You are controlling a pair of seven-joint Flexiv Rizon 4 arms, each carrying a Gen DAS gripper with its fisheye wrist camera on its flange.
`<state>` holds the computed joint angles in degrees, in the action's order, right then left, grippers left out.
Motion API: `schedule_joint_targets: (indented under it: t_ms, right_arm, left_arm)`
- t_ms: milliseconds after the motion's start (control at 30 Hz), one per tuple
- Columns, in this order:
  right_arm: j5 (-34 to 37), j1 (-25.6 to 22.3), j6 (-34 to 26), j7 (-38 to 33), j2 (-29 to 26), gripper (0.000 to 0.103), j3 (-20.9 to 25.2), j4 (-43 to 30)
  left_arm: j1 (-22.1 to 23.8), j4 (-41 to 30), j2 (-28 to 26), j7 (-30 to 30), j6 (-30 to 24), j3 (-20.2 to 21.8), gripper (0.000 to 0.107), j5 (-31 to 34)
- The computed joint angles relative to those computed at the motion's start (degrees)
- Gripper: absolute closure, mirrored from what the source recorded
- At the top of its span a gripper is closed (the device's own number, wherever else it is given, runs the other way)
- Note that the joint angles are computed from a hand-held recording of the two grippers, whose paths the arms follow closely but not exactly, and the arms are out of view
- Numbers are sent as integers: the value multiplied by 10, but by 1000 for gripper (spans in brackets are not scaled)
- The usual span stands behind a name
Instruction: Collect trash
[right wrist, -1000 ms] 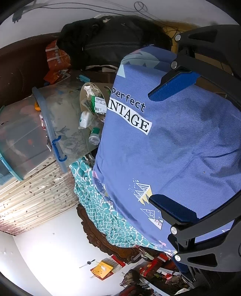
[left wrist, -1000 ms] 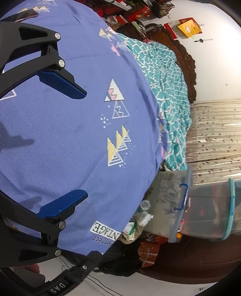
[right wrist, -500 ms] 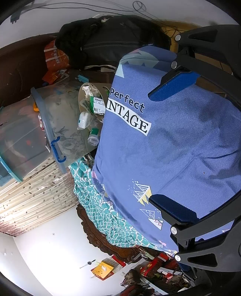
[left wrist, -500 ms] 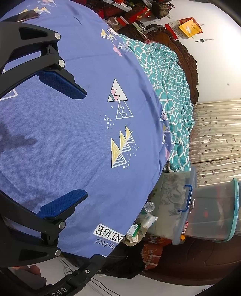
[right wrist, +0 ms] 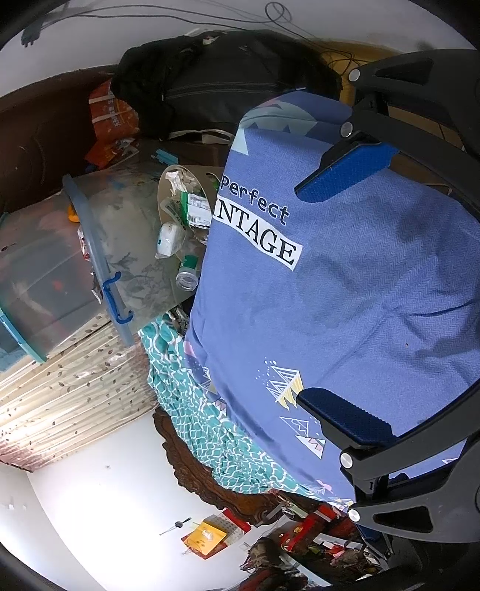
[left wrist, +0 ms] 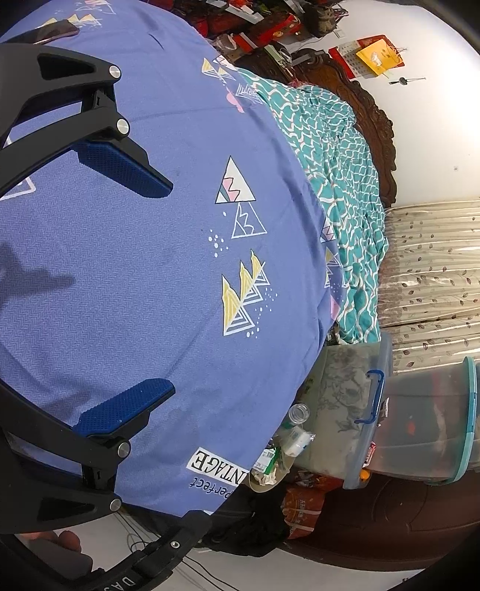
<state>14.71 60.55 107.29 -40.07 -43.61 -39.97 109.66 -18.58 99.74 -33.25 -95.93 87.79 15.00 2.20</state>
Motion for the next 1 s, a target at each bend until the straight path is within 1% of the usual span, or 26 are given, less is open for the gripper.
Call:
schedule_joint_targets:
  t_ms: [500,1000]
  right_arm:
    - [-1,-1,-1,2,0,4,2,0]
    - [-1,1,0,1,0,4,0,0]
  left_arm:
    - [0,3,-2,2,3,-2,12,2]
    - [5,9,1,22,15,-10,12,-6]
